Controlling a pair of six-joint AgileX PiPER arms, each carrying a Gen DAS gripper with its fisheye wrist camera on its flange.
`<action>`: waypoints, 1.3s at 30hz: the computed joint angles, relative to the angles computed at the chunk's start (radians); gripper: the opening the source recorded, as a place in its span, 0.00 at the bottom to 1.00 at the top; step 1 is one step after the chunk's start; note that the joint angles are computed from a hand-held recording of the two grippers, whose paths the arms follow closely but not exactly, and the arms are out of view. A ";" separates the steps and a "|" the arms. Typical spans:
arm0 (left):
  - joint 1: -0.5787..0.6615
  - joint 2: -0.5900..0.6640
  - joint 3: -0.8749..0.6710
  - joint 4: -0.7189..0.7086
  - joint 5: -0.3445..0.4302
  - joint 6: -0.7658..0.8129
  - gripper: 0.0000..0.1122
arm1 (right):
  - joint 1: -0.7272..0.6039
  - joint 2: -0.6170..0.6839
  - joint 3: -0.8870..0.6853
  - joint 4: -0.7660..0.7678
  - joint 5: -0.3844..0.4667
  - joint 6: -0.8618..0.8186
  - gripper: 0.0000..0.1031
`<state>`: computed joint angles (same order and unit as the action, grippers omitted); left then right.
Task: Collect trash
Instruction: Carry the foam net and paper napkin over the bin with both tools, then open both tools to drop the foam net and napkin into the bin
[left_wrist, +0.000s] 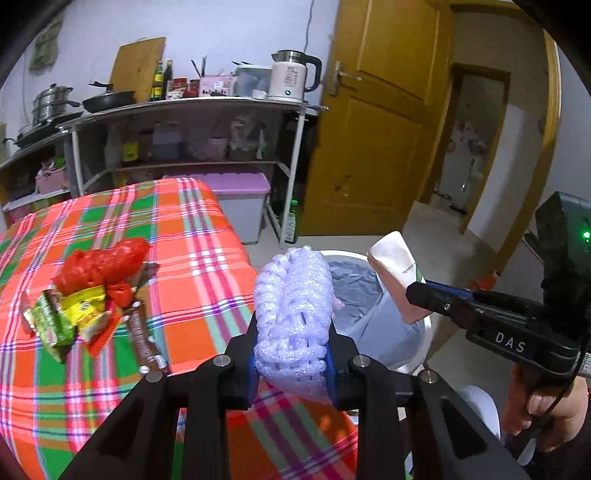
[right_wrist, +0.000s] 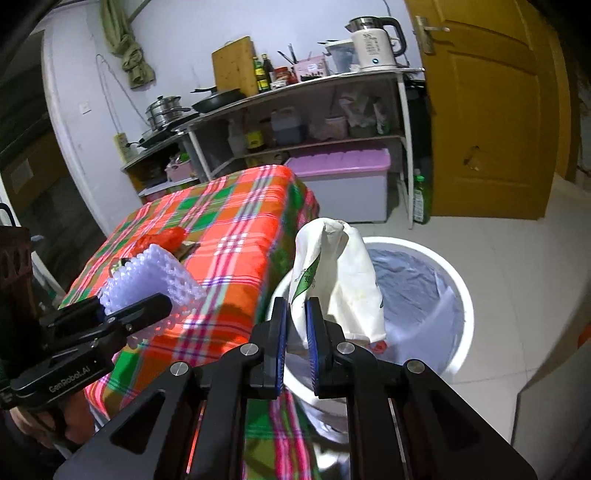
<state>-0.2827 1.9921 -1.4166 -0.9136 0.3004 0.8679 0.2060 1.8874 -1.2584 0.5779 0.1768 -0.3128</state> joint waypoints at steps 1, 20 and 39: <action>-0.005 0.013 -0.015 0.014 0.006 -0.015 0.25 | -0.005 0.001 0.003 0.015 0.001 -0.013 0.11; -0.048 0.177 -0.221 0.194 0.098 -0.204 0.25 | -0.072 0.080 -0.017 0.115 0.029 -0.100 0.11; -0.076 0.347 -0.481 0.372 0.232 -0.410 0.31 | -0.109 0.114 -0.018 0.058 0.004 -0.033 0.26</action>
<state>-0.3589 2.3391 -1.8975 -0.5413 0.5326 0.4577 0.0969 2.0018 -1.2762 0.6360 0.1805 -0.3456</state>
